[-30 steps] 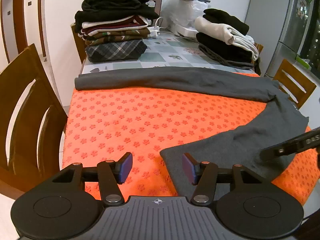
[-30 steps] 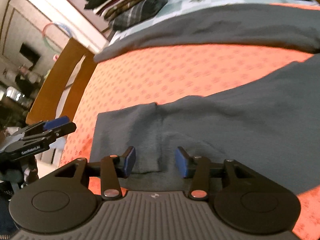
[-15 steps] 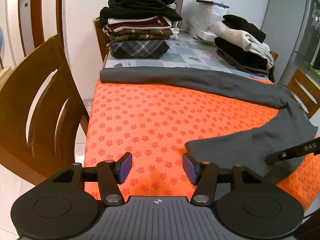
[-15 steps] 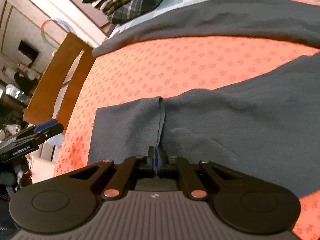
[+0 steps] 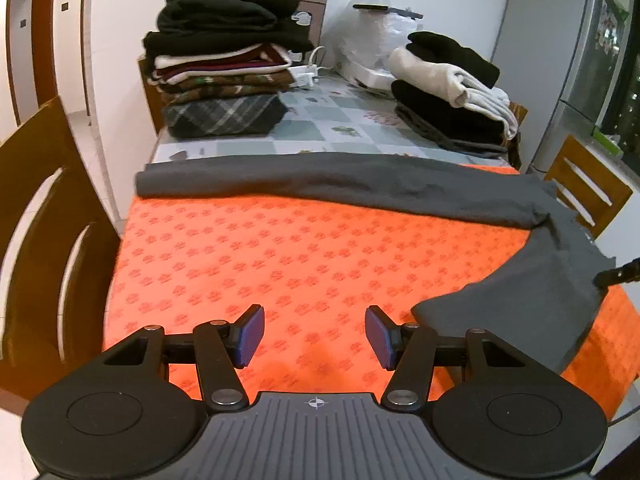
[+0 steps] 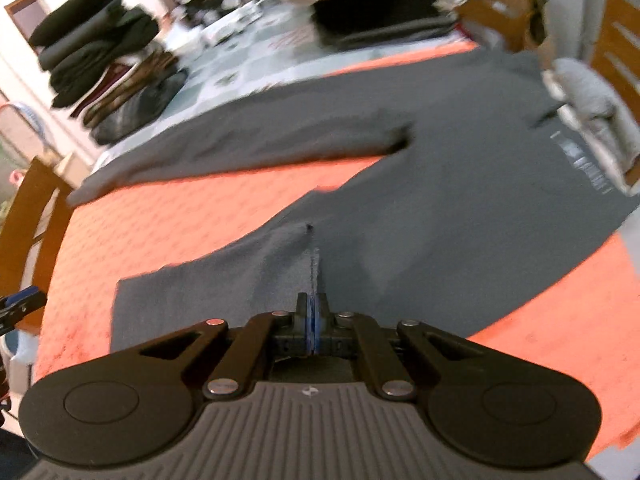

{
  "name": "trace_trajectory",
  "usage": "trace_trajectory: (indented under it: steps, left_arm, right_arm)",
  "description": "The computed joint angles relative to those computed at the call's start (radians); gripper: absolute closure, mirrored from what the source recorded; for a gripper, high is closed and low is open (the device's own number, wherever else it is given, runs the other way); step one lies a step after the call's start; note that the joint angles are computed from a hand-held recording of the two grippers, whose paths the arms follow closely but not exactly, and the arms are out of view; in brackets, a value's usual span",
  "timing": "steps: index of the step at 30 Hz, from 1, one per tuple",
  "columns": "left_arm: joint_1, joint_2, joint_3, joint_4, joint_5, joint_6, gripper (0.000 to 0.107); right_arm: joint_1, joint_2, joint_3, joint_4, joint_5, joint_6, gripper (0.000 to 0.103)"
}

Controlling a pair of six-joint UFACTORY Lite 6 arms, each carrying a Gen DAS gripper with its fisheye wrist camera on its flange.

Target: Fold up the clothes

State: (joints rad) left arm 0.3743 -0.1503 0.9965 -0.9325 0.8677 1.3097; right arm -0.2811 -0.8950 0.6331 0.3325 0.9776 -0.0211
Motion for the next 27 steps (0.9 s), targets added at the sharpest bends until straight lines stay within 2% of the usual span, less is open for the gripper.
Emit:
trace_trajectory:
  steps: [4,7,12,14,16,18,20,22,27]
  left_arm:
    - [-0.096,-0.014,-0.003,0.006,-0.058,-0.075,0.048]
    - [-0.166,-0.014,0.003,0.019,-0.102,-0.129,0.048]
    - [-0.263,0.002,0.025,0.060,-0.179,-0.233,0.048]
    - [-0.288,0.019,0.043,0.084,-0.211,-0.276,0.047]
    - [-0.299,0.048,0.073,0.117,-0.243,-0.326,0.046]
    - [-0.291,0.088,0.115,0.134,-0.263,-0.351,0.046]
    - [-0.274,0.139,0.166,0.145,-0.286,-0.362,0.046]
    - [-0.256,0.194,0.221,0.163,-0.305,-0.380,0.046]
    - [-0.192,0.379,0.416,0.211,-0.334,-0.448,0.046]
  right_arm:
    - [-0.281,0.089,0.103,0.128,0.064,-0.320,0.101]
    - [-0.435,0.170,0.176,0.182,0.108,-0.475,0.101]
    - [-0.594,0.239,0.164,0.181,0.115,-0.605,0.100]
    - [-0.635,0.256,0.140,0.168,0.097,-0.634,0.097]
    - [-0.611,0.210,0.098,0.142,0.065,-0.591,0.070]
    - [-0.646,0.184,0.077,0.170,0.081,-0.612,0.060]
    - [-0.657,0.160,0.062,0.186,0.102,-0.597,0.059]
    - [-0.658,0.128,0.050,0.195,0.126,-0.572,0.050]
    - [-0.563,0.016,0.032,0.174,0.179,-0.418,0.047]
